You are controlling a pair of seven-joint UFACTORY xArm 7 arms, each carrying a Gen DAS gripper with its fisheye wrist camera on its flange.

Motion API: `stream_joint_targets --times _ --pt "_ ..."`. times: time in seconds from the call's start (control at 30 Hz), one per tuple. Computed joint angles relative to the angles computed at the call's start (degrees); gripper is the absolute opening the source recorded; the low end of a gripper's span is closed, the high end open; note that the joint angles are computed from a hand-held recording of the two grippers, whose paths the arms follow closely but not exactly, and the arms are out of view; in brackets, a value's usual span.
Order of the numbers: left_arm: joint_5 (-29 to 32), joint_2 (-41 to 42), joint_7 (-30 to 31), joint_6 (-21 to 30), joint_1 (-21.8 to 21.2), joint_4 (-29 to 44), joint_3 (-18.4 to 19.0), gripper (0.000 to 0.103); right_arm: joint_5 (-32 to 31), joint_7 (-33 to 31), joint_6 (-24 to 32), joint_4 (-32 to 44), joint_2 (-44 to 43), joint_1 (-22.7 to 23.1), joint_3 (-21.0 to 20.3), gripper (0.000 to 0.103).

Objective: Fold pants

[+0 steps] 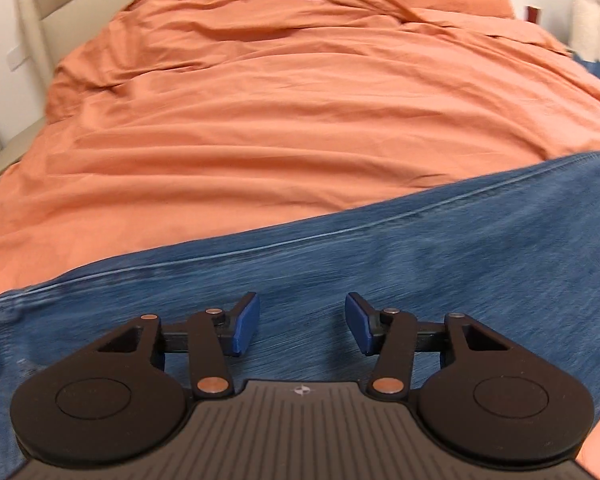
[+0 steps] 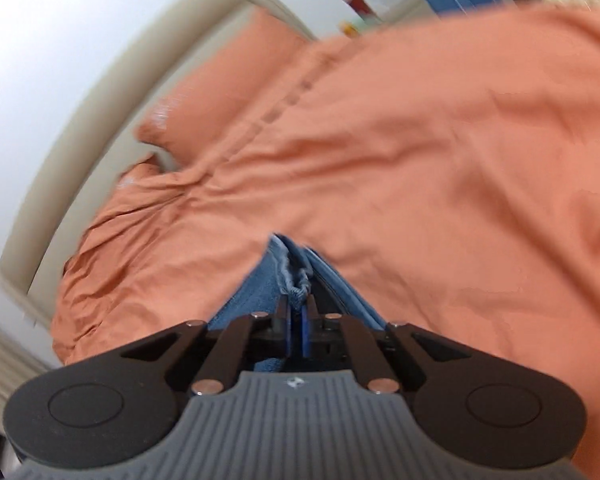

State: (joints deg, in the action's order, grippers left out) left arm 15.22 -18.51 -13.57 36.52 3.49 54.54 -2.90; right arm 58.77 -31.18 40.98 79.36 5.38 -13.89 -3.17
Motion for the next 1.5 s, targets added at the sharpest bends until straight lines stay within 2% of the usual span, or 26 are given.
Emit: stream_joint_targets --times 0.1,0.27,0.33,0.4,0.43,0.5,0.57,0.73,0.8,0.97,1.07,1.2,1.33,1.37,1.4,1.43,1.5 --pt "0.05 2.03 0.89 -1.12 -1.07 0.66 -0.67 0.059 -5.30 2.53 -0.73 -0.78 1.35 0.30 -0.29 0.000" --pt "-3.97 4.28 6.13 -2.19 -4.39 2.21 0.00 0.058 -3.87 3.31 -0.59 -1.73 3.09 -1.10 0.53 0.000" --pt "-7.06 5.14 9.64 -2.27 -6.11 3.15 0.39 0.058 -3.03 3.47 1.51 -1.85 2.32 -1.89 0.46 0.011" --pt "-9.00 5.99 12.69 -2.73 -7.48 3.78 0.24 0.058 -2.97 3.42 3.32 -2.96 0.42 -2.32 -0.01 0.044" --pt "-9.56 6.56 13.81 -3.12 -8.02 4.10 0.00 0.058 -2.85 3.72 4.75 -3.51 -0.42 -2.49 -0.40 0.046" --pt "-10.09 8.21 15.29 -4.27 -8.93 5.06 -0.65 0.058 -1.71 4.65 9.72 -3.96 -0.88 -3.08 -1.38 0.046" --pt "-9.59 10.42 15.20 -5.86 -9.57 6.45 -1.51 0.058 -0.15 6.35 11.52 -5.16 -1.00 -3.28 -1.97 0.046" --pt "-7.84 16.77 11.96 -9.41 -11.25 11.11 -2.56 0.058 8.52 5.79 9.54 -6.68 1.13 -3.47 -1.87 0.038" --pt "-6.85 19.39 10.65 -10.28 -11.93 13.13 -2.54 0.058 9.97 5.66 8.30 -5.66 2.76 -3.41 -1.34 0.026" --pt "-3.86 24.74 6.25 -13.18 -13.36 16.86 -1.31 0.058 15.37 4.20 8.98 -3.40 5.96 -4.89 0.14 0.022" --pt "0.60 27.21 1.10 -14.35 -14.85 18.93 0.17 0.061 14.30 2.32 8.08 -3.05 5.88 -4.90 0.61 0.015" --pt "5.84 30.64 -4.83 -12.73 -16.97 23.20 1.86 0.061 11.34 0.86 5.56 -3.12 4.79 -3.99 0.90 0.009" --pt "7.60 31.61 -7.50 -10.83 -17.83 25.17 2.50 0.061 8.57 -0.03 3.96 -2.03 3.96 -3.14 1.01 0.007" --pt "8.35 30.94 -8.52 -10.99 -18.05 24.79 2.74 0.059 8.06 -0.11 3.61 -1.68 3.58 -2.92 1.06 0.006" --pt "10.41 29.76 -10.66 -11.30 -18.59 23.91 3.32 0.050 7.53 0.04 3.43 -1.21 3.10 -2.69 1.08 0.006" --pt "13.00 28.31 -13.23 -10.90 -19.11 23.09 3.84 0.046 7.17 0.04 3.45 -0.71 2.56 -2.49 1.09 0.006" --pt "12.22 24.46 -12.58 -10.85 -17.68 20.51 2.83 0.046 6.13 -0.57 3.09 0.07 0.97 -1.76 1.12 0.005"
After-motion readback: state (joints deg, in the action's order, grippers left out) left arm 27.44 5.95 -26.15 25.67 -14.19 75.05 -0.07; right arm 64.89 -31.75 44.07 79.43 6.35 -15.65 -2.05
